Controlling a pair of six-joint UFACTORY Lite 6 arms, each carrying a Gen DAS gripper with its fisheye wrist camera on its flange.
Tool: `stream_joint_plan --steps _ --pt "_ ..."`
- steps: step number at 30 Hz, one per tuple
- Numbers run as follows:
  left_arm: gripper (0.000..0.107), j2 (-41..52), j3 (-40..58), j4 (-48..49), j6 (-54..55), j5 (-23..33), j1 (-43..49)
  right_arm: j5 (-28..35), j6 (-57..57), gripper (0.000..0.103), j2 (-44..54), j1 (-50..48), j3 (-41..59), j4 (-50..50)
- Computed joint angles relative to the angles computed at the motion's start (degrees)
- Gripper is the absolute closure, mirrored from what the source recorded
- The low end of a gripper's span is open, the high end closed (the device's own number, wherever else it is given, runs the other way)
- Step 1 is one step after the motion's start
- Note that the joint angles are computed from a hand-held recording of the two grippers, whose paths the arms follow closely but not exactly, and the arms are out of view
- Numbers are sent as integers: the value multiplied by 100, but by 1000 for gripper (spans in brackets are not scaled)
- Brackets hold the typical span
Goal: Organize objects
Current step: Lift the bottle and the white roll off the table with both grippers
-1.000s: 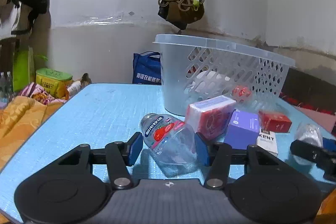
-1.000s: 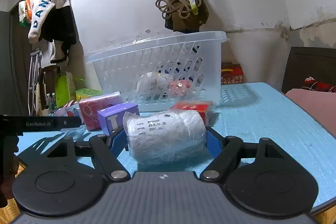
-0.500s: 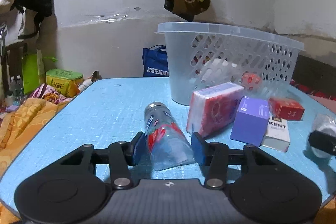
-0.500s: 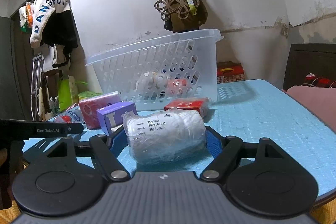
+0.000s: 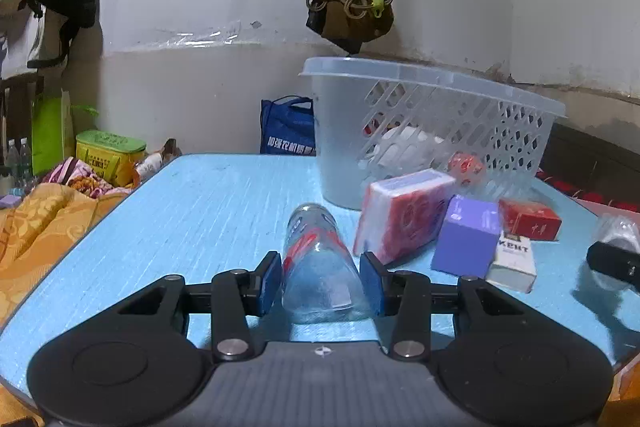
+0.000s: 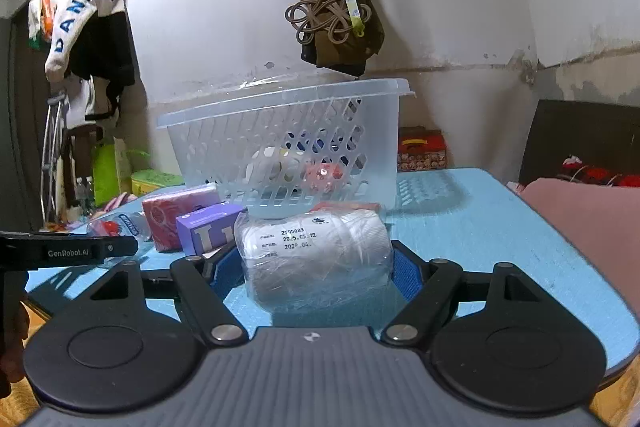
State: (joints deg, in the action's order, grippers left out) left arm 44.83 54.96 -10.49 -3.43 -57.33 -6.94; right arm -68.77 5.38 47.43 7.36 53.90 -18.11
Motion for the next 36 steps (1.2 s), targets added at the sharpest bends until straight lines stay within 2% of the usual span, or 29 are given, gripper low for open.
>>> stream_joint_plan --steps 4,12,16,26,36 --pt "60 89 129 131 -30 94 103 176 -205 24 -121 180 -63 358" --pt "61 -39 -163 650 -297 -492 328 272 -340 24 -501 319 -311 793" --pt "62 -223 -275 729 -284 -556 377 277 -364 24 -704 361 -439 880" --pt "63 -594 -625 737 -206 -750 344 209 -235 24 -940 333 -680 771" --pt "64 -1140 -724 933 -178 -545 334 415 167 24 -1279 124 -638 267"
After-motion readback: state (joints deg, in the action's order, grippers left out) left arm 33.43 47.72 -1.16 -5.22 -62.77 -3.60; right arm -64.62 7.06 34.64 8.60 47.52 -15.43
